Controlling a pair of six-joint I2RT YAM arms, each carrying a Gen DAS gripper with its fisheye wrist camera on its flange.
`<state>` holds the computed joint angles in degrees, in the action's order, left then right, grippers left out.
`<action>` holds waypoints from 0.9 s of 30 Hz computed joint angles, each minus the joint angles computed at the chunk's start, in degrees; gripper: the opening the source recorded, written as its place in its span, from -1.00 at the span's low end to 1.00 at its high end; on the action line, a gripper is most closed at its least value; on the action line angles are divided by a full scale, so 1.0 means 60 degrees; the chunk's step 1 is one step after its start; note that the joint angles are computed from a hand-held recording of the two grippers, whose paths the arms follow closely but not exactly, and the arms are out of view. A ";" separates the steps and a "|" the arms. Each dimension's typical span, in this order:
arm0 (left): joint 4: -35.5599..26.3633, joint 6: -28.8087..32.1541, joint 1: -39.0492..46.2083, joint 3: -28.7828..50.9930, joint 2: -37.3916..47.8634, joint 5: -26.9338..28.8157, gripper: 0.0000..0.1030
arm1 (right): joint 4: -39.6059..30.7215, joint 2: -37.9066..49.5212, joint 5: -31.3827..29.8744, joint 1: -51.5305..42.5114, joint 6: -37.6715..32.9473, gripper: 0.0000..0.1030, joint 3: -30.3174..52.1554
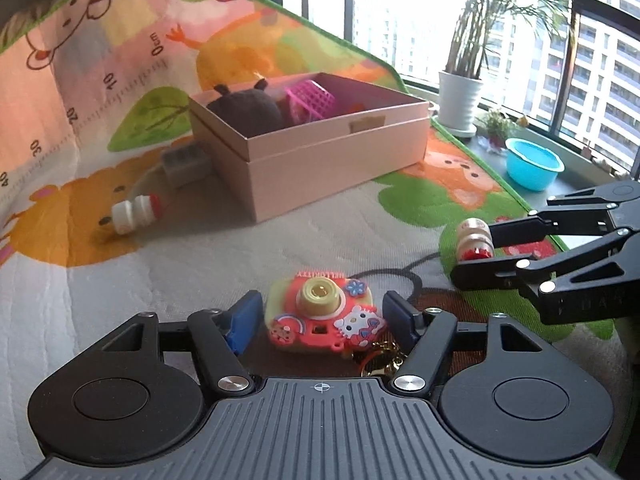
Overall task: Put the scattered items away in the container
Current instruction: 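Grasp the pink keychain toy with the left gripper while the right holds the yogurt bottle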
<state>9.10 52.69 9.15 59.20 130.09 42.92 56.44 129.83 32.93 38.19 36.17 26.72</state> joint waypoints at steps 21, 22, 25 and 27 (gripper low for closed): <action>0.1147 -0.0135 0.0716 -0.2092 -0.2561 0.1393 0.04 | -0.2746 -0.2890 0.2907 0.1809 0.0227 -0.09 -0.0396; 0.1238 -0.0199 0.0783 -0.2208 -0.2750 0.1515 0.04 | -0.2842 -0.2913 0.2958 0.1887 0.0335 -0.09 -0.0408; 0.1243 -0.0063 0.1022 -0.2431 -0.3140 0.1859 0.06 | -0.3112 -0.2783 0.2921 0.2028 0.0813 -0.09 -0.0375; 0.1269 0.0190 0.1120 -0.2439 -0.3049 0.1886 0.15 | -0.3228 -0.2539 0.2849 0.2068 0.1119 -0.09 -0.0292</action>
<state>16.71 53.83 15.87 44.57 111.79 54.23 37.08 114.60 50.02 50.60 42.88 24.96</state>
